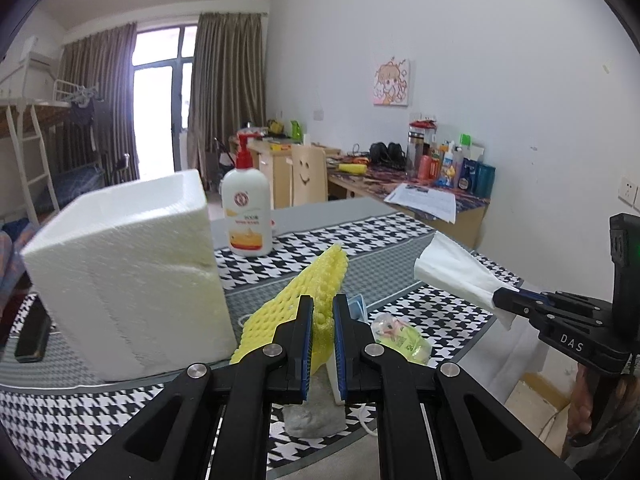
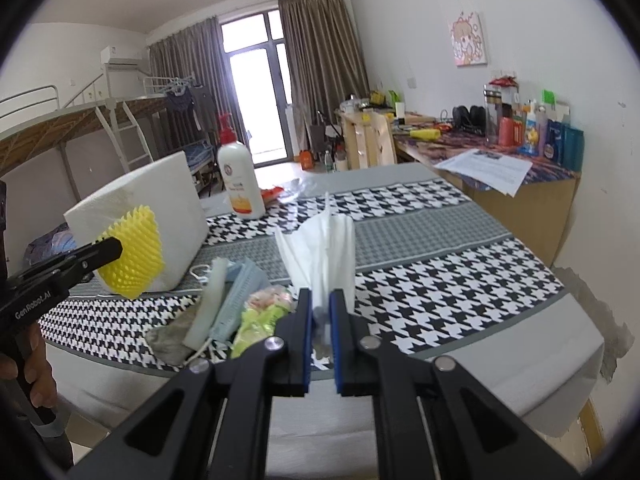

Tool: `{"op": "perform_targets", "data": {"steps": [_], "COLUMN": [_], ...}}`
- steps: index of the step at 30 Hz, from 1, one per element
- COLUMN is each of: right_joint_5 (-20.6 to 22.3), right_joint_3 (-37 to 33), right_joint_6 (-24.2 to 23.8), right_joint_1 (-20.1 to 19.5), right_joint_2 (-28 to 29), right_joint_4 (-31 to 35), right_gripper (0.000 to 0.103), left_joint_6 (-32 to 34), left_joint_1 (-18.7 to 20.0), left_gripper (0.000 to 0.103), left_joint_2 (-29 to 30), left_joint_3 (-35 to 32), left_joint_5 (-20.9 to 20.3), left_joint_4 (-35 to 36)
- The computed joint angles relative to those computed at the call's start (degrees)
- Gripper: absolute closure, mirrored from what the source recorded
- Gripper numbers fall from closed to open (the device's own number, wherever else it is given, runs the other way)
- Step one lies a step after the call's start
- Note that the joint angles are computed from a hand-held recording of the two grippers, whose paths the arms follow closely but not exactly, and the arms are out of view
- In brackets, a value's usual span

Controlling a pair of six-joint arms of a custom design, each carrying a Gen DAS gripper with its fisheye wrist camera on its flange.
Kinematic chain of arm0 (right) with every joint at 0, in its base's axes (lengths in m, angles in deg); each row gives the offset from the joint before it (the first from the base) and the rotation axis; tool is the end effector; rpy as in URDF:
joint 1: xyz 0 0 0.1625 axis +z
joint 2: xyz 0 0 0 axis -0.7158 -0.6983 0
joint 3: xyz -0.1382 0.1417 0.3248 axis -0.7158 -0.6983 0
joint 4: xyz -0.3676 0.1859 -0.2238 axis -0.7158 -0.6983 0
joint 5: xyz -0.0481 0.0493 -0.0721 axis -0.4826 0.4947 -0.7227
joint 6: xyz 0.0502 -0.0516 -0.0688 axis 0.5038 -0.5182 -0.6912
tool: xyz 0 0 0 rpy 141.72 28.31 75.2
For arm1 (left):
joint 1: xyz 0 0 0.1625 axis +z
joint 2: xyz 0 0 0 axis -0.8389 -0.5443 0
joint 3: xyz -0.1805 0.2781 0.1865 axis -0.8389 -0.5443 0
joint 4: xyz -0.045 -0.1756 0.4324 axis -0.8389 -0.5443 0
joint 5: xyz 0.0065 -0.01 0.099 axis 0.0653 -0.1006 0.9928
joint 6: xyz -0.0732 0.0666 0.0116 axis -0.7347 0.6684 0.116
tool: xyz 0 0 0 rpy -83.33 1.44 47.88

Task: Organize soft objects
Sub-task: 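Lift and carry the tissue and mesh net toward the white foam box with both grippers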

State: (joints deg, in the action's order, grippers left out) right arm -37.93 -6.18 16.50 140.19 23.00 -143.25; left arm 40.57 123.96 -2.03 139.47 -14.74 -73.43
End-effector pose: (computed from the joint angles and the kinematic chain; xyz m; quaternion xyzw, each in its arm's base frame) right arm 0.1276 -0.7042 0.1419 -0.0215 -0.7531 0.5567 0.3500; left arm -0.2087 -0.8301 0.0956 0.5284 0.8004 -0.2786 0.0499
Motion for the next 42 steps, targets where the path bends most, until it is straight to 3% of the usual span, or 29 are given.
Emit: {"op": "perform_targets", "data": {"steps": [13,29,42], "right_joint_5": [2.6,10.0,12.0], "right_joint_3": [-2.1,-8.0,-14.2], "right_joint_6": [-4.8,-7.5,-9.2], "right_joint_1": [2.6,4.3,5.7], "right_joint_2": [2.3,6.4,10.6], "right_joint_4": [-1.4,6.1,11.3], "right_gripper": [0.092,0.092,0.092], "left_joint_6": [-0.3,-0.2,-0.6], "left_joint_1": [0.6,2.4,4.0], "left_gripper": [0.093,0.092,0.092], "left_joint_2": [-3.6,-6.9,-8.0], "left_joint_3": [4.1,6.5,6.2], "left_joint_5": [1.0,5.4,7.0], "left_joint_4": [-7.2,-15.0,-17.1]}}
